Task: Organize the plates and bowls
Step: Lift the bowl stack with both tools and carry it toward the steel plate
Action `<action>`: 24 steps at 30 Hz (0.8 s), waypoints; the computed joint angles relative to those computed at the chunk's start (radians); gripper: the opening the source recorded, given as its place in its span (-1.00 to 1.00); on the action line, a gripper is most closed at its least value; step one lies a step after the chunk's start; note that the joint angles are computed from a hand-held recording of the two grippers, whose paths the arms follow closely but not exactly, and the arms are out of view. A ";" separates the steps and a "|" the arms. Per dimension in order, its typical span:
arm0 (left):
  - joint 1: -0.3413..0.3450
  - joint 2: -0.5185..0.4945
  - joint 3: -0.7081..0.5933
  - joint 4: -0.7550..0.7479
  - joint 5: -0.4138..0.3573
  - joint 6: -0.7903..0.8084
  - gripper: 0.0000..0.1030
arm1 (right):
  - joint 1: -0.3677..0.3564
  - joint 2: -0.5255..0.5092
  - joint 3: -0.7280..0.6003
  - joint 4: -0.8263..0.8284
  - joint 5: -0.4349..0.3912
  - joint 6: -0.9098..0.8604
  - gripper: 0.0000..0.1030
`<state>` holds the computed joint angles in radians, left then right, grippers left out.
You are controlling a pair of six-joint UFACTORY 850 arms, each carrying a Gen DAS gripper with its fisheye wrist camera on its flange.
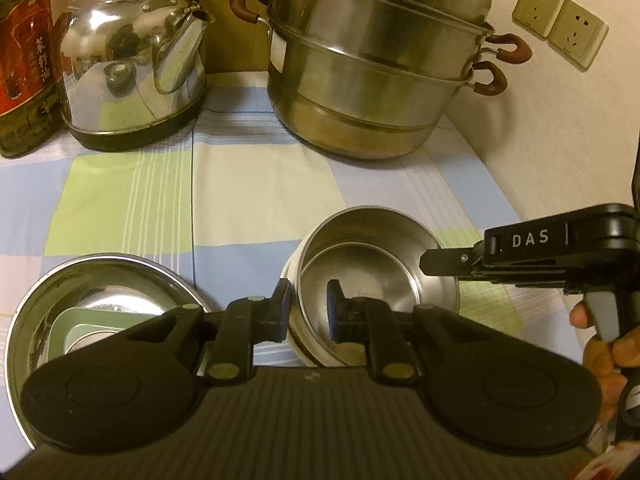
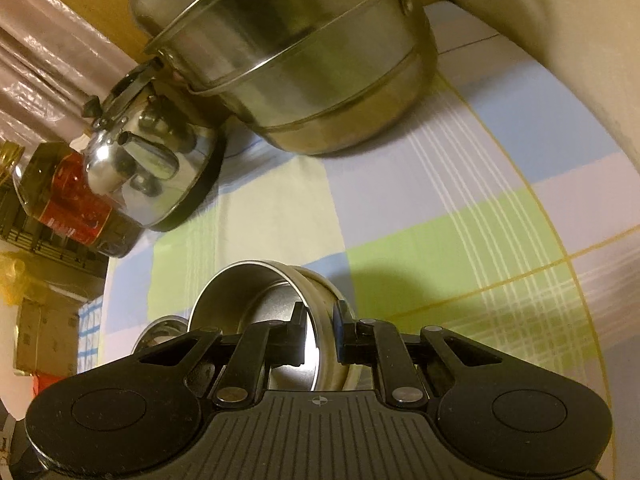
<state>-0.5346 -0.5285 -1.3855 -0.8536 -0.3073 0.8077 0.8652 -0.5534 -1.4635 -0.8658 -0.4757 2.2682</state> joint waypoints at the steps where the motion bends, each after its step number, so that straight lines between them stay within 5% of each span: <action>1: 0.000 0.000 0.000 -0.002 0.001 0.001 -0.71 | 0.002 -0.002 -0.006 0.011 -0.008 -0.024 -0.73; 11: -0.002 -0.013 -0.014 0.065 0.002 -0.072 -0.71 | 0.021 -0.040 -0.070 0.055 -0.088 -0.152 -0.72; 13: -0.003 -0.018 -0.019 0.097 0.002 -0.108 -0.71 | 0.025 -0.045 -0.077 0.055 -0.104 -0.163 -0.65; 15: -0.005 -0.025 -0.025 0.132 -0.003 -0.150 -0.71 | 0.029 -0.054 -0.091 0.062 -0.131 -0.188 -0.23; 16: -0.006 -0.030 -0.031 0.161 -0.007 -0.185 -0.71 | 0.030 -0.058 -0.094 0.064 -0.137 -0.194 -0.18; 24: -0.010 -0.062 -0.068 0.258 -0.031 -0.292 -0.69 | 0.019 -0.086 -0.100 0.110 -0.116 -0.226 -0.17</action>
<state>-0.5445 -0.5902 -1.4532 -0.5955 -0.3386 0.5160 0.8846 -0.6390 -1.5632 -0.7560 -0.5913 2.0421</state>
